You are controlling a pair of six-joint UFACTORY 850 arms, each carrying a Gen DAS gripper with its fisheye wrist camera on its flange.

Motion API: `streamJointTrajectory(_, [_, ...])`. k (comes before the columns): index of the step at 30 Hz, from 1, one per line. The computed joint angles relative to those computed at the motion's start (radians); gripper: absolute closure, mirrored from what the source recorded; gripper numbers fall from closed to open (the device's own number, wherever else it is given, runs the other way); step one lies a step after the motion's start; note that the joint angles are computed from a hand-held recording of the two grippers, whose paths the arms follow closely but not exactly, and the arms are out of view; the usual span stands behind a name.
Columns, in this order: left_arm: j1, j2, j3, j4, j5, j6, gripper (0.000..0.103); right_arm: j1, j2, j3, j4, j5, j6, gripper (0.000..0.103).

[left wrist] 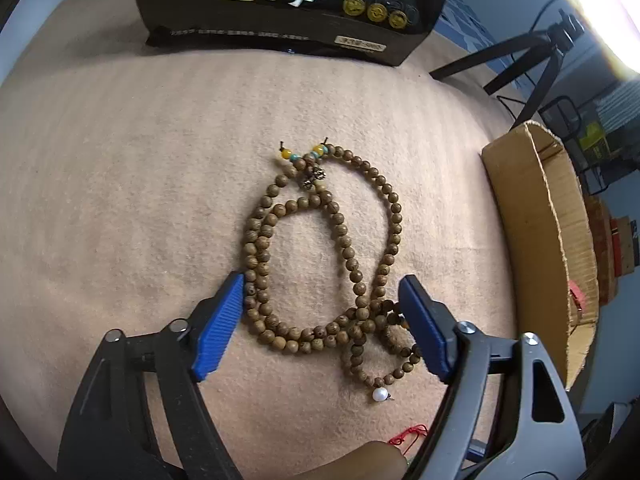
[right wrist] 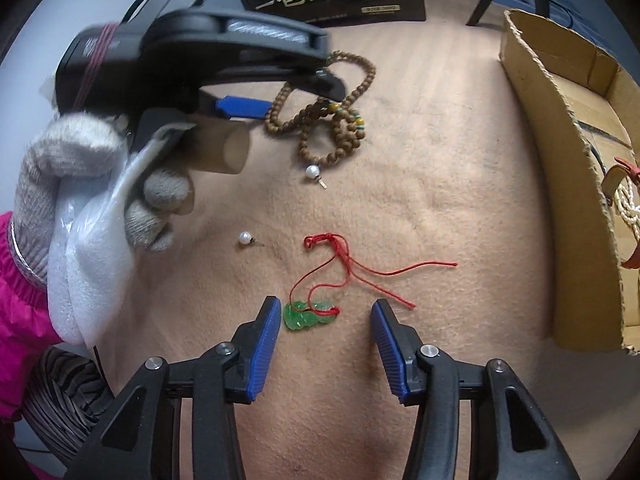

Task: Organize jewelry
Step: 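Move left tool toward brown bead necklace while right tool approaches green jade pendant, then close left tool on brown bead necklace while right tool grips jade pendant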

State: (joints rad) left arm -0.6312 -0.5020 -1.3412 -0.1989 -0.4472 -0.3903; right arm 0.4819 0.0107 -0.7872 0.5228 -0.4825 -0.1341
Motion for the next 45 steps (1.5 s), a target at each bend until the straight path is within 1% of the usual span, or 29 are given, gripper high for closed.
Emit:
streamJointTrajectory(6, [-0.041, -0.032, -0.038, 0.194, -0.018, -0.167, 0.02, 0.049, -0.008, -0.009, -0.115, 0.021, 0.093, 0.055])
streamJointTrajectory(11, [-0.06, -0.043, -0.046, 0.303, -0.018, -0.236, 0.02, 0.092, -0.017, -0.019, -0.243, 0.032, 0.181, 0.058])
streamJointTrajectory(13, [-0.068, -0.047, -0.048, 0.348, -0.016, -0.266, 0.02, 0.114, -0.027, -0.028, -0.323, 0.032, 0.246, 0.059])
streamJointTrajectory(15, [-0.074, -0.047, -0.046, 0.397, -0.018, -0.303, 0.026, 0.135, -0.036, -0.038, -0.437, 0.026, 0.34, 0.066])
streamJointTrajectory(16, [-0.077, -0.046, -0.045, 0.424, -0.019, -0.325, 0.028, 0.139, -0.039, -0.041, -0.455, 0.025, 0.356, 0.069])
streamJointTrajectory(17, [-0.082, -0.051, -0.049, 0.444, -0.018, -0.343, 0.032, 0.142, -0.041, -0.043, -0.463, 0.027, 0.363, 0.07])
streamJointTrajectory(18, [-0.086, -0.056, -0.054, 0.451, -0.016, -0.35, 0.037, 0.145, -0.039, -0.043, -0.468, 0.026, 0.372, 0.07])
streamJointTrajectory(19, [-0.087, -0.057, -0.055, 0.464, -0.01, -0.364, 0.041, 0.144, -0.04, -0.044, -0.47, 0.027, 0.375, 0.07])
streamJointTrajectory(20, [-0.086, -0.055, -0.051, 0.469, -0.004, -0.368, 0.05, 0.144, -0.04, -0.044, -0.471, 0.029, 0.376, 0.07])
streamJointTrajectory(21, [-0.081, -0.049, -0.046, 0.461, 0.001, -0.358, 0.058, 0.142, -0.036, -0.042, -0.469, 0.028, 0.372, 0.07])
streamJointTrajectory(22, [-0.074, -0.045, -0.04, 0.44, 0.013, -0.34, 0.062, 0.141, -0.033, -0.04, -0.47, 0.028, 0.372, 0.07])
streamJointTrajectory(24, [-0.062, -0.044, -0.037, 0.397, 0.032, -0.307, 0.081, 0.133, -0.032, -0.039, -0.468, 0.03, 0.369, 0.07])
streamJointTrajectory(26, [-0.048, -0.042, -0.032, 0.319, 0.051, -0.245, 0.092, 0.134, -0.024, -0.033, -0.472, 0.032, 0.383, 0.07])
streamJointTrajectory(27, [-0.038, -0.036, -0.024, 0.279, 0.058, -0.208, 0.092, 0.13, -0.017, -0.027, -0.474, 0.034, 0.386, 0.07])
streamJointTrajectory(28, [-0.03, -0.036, -0.021, 0.218, 0.066, -0.157, 0.092, 0.122, 0.011, -0.008, -0.47, 0.027, 0.379, 0.07])
streamJointTrajectory(30, [-0.01, -0.034, -0.02, 0.141, 0.07, -0.081, 0.092, 0.124, 0.024, -0.002, -0.475, 0.026, 0.396, 0.07])
streamJointTrajectory(35, [0.021, -0.026, -0.012, -0.01, 0.077, 0.052, 0.092, 0.117, 0.055, 0.011, -0.484, 0.027, 0.419, 0.071])
streamJointTrajectory(37, [0.031, -0.015, -0.005, -0.045, 0.079, 0.087, 0.092, 0.109, 0.062, 0.011, -0.486, 0.031, 0.422, 0.071])
streamJointTrajectory(39, [0.037, 0.017, 0.029, -0.054, 0.092, 0.101, 0.092, 0.093, 0.065, 0.01, -0.474, 0.036, 0.405, 0.071])
streamJointTrajectory(45, [0.061, 0.062, 0.068, -0.183, 0.105, 0.201, 0.092, 0.072, 0.074, 0.0, -0.475, 0.048, 0.409, 0.071])
